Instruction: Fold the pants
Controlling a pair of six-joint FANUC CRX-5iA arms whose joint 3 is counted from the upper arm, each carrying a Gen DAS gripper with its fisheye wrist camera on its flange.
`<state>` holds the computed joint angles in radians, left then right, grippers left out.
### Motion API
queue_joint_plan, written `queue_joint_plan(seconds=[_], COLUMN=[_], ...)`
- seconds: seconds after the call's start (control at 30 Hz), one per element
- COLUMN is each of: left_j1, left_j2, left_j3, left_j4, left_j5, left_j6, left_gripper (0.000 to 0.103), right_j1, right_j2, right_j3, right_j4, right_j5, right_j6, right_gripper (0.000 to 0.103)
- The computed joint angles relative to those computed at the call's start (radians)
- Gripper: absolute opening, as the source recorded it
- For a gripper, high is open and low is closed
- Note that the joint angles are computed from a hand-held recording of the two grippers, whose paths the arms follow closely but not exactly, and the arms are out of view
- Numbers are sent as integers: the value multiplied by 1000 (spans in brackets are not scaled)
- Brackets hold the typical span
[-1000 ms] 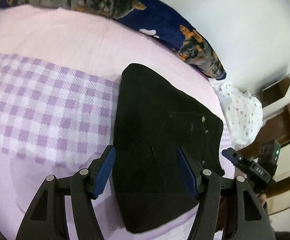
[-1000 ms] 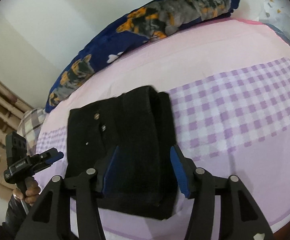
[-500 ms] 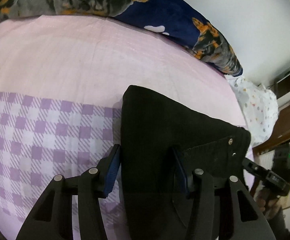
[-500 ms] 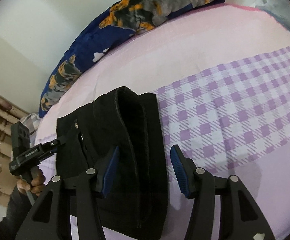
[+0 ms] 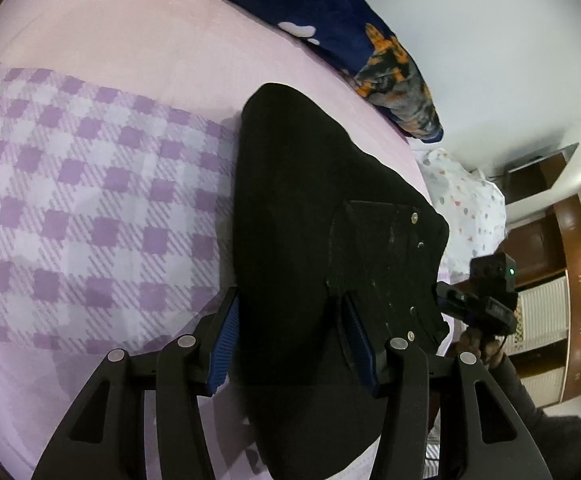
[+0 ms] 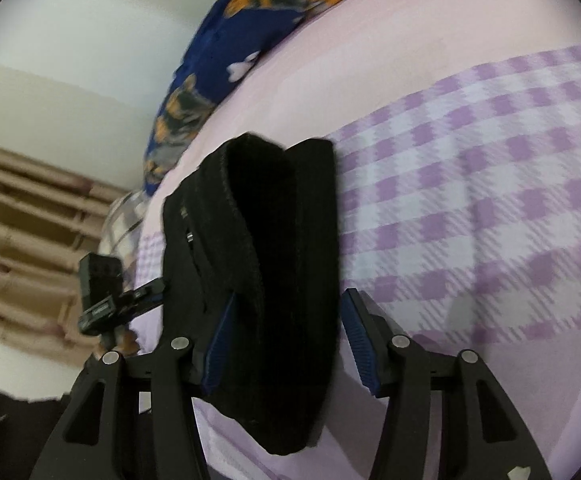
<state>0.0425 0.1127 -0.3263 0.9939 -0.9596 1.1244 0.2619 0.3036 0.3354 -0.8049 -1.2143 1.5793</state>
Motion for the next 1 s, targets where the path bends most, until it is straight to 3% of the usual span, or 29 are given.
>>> queue_joint_plan(seconds=[0.1,0.23,0.37,0.43,0.53,0.77,0.87,1.0], left_j1=[-9,-39,-57,-59,-60,-86,-98,-107], left_j2=[24,62,69,61,49,53,48,31], left_j3=[2,25,2,-8,36,197,238,255], left_j4=[53,100,177,179,34,-330,-423,-467], left_j5=[-5,20,52,67,92,66,50,41], left_j6=[-1,-37,-76,-70,31,287,343,366], left_gripper=[53,53,53,48,39,36,32,25], right_j1=[-8,27,40,42,58,163,188,201], right_j2=[42,114,120,110,66,19,9,-11], right_j3=[40,138,141,123,67,43,43,34], right_j4=[-66,-65,-58,-53,-14,202,247,254], right_j5=[-13,-47,-19,5,57,129,140,153], right_j6=[45,44,34,16,-30,-202,-250,-288], right_gripper=[53,52,42,38,36,31,29,27])
